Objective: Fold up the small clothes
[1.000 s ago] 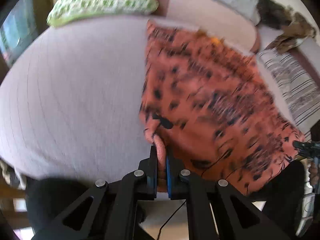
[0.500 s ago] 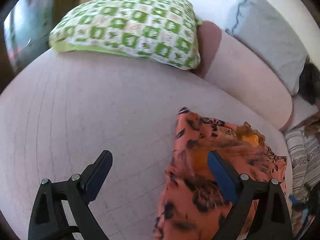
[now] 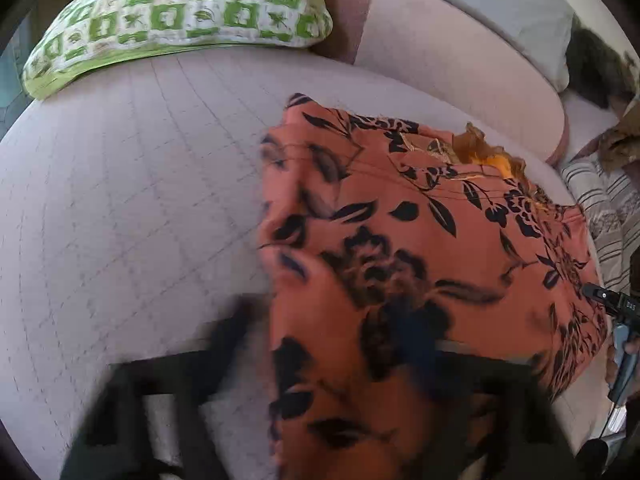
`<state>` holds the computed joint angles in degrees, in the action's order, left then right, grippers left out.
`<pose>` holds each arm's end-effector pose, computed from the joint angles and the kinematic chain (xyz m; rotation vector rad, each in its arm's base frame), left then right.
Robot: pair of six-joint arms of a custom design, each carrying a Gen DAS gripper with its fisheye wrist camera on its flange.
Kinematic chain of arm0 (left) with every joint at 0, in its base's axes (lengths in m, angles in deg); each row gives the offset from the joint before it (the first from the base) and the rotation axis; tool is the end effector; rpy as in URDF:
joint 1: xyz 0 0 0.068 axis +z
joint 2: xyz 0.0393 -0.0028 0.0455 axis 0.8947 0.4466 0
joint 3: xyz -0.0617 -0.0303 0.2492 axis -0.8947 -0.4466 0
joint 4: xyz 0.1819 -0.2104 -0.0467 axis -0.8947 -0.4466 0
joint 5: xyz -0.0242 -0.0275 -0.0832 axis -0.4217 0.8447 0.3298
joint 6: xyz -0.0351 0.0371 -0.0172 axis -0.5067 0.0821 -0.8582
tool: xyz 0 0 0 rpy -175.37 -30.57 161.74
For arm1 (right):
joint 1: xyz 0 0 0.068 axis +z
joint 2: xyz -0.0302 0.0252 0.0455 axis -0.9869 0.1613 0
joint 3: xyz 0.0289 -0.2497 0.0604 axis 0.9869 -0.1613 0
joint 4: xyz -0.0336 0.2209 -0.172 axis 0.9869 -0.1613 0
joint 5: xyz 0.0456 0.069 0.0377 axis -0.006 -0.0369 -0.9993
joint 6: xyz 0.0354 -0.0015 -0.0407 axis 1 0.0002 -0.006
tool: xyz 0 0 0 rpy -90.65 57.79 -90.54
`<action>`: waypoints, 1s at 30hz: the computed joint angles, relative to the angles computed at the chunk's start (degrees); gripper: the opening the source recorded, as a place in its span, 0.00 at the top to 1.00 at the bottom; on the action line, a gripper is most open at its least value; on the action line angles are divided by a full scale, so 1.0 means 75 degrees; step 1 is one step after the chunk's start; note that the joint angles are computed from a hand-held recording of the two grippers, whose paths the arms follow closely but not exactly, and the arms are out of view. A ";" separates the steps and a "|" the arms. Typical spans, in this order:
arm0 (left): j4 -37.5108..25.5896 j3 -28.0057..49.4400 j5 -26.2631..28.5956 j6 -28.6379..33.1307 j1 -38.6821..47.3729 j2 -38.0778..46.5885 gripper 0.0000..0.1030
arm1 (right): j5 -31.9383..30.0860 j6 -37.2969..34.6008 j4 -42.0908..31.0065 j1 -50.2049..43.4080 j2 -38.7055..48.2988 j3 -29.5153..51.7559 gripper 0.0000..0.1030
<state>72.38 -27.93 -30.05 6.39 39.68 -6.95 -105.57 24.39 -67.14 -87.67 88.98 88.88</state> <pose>0.2599 -0.1109 0.1281 -0.3079 2.5785 -0.2652 0.3252 -0.0246 0.0844 -0.0786 2.6911 0.5356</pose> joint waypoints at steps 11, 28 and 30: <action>-0.2956 0.0397 -0.2134 -0.1318 -0.2416 -0.3239 0.83 | -0.1273 0.0282 -0.1854 0.0146 -0.2637 -0.0571 0.81; -0.4067 -0.1517 -0.3302 -0.2710 -0.3896 -0.5473 0.47 | -0.1070 -0.1012 -0.3338 -0.1716 -0.7474 -0.3759 0.13; -0.3133 -0.1602 -0.2614 -0.1747 -0.2946 -0.5071 0.47 | -0.0105 -0.0289 -0.1991 -0.0596 -0.6909 -0.3759 0.13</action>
